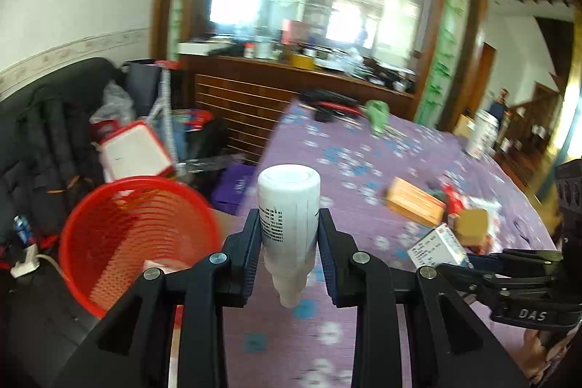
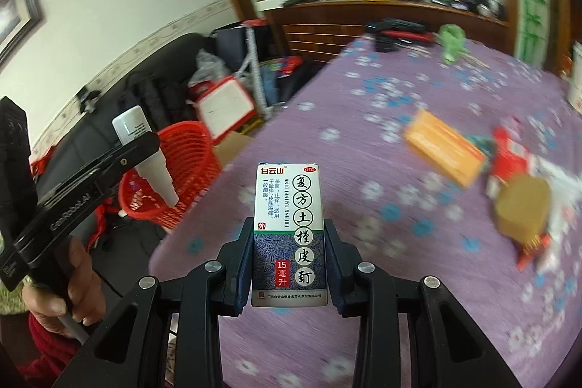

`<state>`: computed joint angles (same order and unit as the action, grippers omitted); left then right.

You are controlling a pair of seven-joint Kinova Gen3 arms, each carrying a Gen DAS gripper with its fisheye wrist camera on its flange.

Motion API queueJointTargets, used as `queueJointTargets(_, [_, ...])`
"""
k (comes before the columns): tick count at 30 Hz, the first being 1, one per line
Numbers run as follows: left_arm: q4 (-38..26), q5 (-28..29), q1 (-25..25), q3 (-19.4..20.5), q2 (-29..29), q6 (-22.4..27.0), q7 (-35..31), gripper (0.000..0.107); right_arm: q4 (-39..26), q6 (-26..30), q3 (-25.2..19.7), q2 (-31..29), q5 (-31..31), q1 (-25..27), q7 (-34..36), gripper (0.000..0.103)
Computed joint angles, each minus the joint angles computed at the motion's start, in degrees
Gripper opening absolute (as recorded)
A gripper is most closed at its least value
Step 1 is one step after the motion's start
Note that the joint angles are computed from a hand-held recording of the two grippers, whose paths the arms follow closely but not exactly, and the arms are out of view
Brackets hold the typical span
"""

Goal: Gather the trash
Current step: 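Drop the spray bottle and medicine box into the red basket with both tools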

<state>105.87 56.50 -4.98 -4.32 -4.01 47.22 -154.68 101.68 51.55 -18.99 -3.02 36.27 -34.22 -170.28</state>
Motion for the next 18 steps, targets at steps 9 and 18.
queueJointTargets(9, [-3.6,-0.6,-6.3,-1.8,5.3,-1.3,1.6,0.029,-14.3,-5.0,5.2,11.8,-6.0,-1.8,13.0,0.037])
queueJointTargets(18, [-6.0,-2.8,-11.2,0.9,10.4,-1.7,4.1,0.029,-28.7,-5.9,9.7,24.4,-14.1,-3.5,23.7,0.038])
